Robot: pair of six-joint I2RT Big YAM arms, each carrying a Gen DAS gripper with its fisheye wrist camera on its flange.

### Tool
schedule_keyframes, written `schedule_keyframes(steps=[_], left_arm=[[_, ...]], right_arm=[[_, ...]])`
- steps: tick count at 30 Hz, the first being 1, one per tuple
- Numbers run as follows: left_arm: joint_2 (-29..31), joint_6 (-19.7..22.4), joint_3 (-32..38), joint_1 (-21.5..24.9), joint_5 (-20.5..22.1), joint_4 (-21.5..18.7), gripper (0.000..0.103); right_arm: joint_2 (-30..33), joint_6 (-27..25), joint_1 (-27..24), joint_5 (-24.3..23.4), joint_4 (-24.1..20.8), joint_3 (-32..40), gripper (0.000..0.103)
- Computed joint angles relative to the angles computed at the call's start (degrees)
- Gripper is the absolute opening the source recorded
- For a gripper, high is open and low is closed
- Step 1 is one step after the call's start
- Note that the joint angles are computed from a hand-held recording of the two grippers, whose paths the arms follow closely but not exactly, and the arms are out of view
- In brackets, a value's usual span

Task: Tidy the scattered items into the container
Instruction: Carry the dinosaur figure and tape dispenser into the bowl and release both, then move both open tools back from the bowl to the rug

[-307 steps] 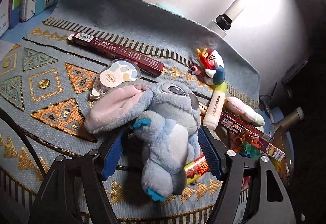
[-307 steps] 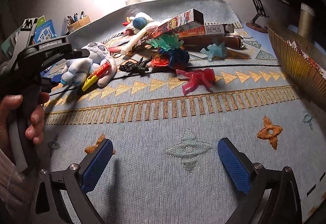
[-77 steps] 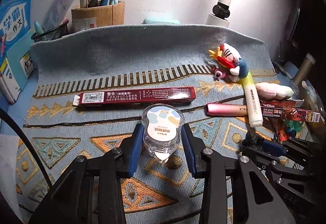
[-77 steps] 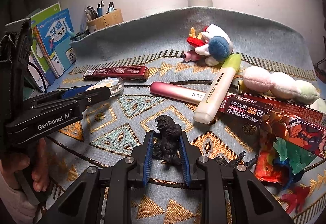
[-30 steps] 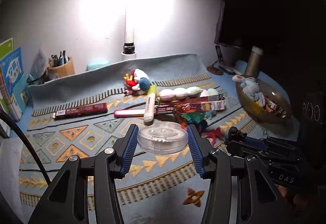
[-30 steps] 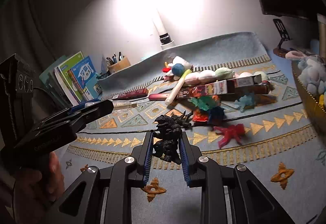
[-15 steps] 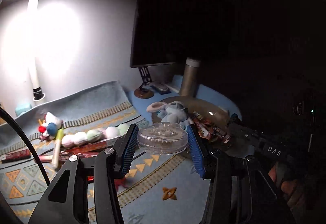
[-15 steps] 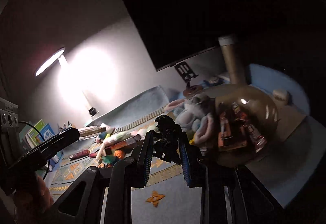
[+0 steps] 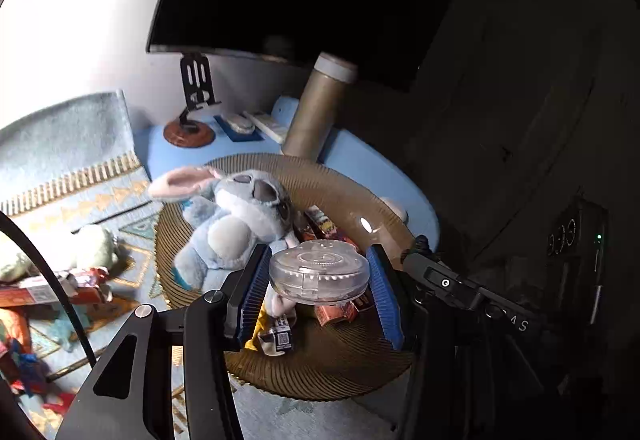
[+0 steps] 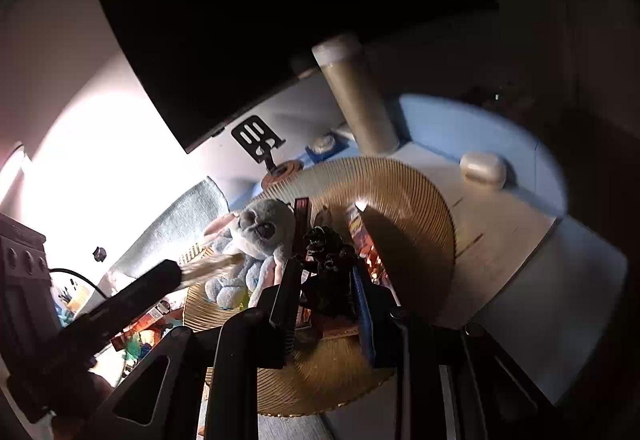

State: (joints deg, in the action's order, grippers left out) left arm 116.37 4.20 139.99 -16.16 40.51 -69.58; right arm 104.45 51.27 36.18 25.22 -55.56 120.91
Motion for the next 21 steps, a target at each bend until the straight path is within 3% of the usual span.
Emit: schedule_keyframes(steps=[1,3,6,11,21], left_arm=[[2.14,0.49,3.30,0.06,1.22,-3.84,0.054],[4.54,-0.76,6.83,0.42,2.92,-8.21,0.054],[2.77,-2.00,3.33,1.27,4.96,-6.90,0.056],[-1.65,-1.78,-2.84,2.84,6.41,-4.27,0.066],[-10.15,1.05,-12.39,6.98,8.86,-2.31,0.067]], right_arm=[[-0.29,1.38,-0.46,-2.07,0.89,-1.01,0.037],[-1.99,3.92,-0.85,-3.08,4.03,-4.45,0.048],[-4.02,5.16,-0.31,-0.54,6.05,-7.15,0.056],[-6.08,6.18,0.74,0.41,8.26,-9.17,0.057],[-2.45,2.93,4.86,-1.39,6.71,-1.78,0.057]])
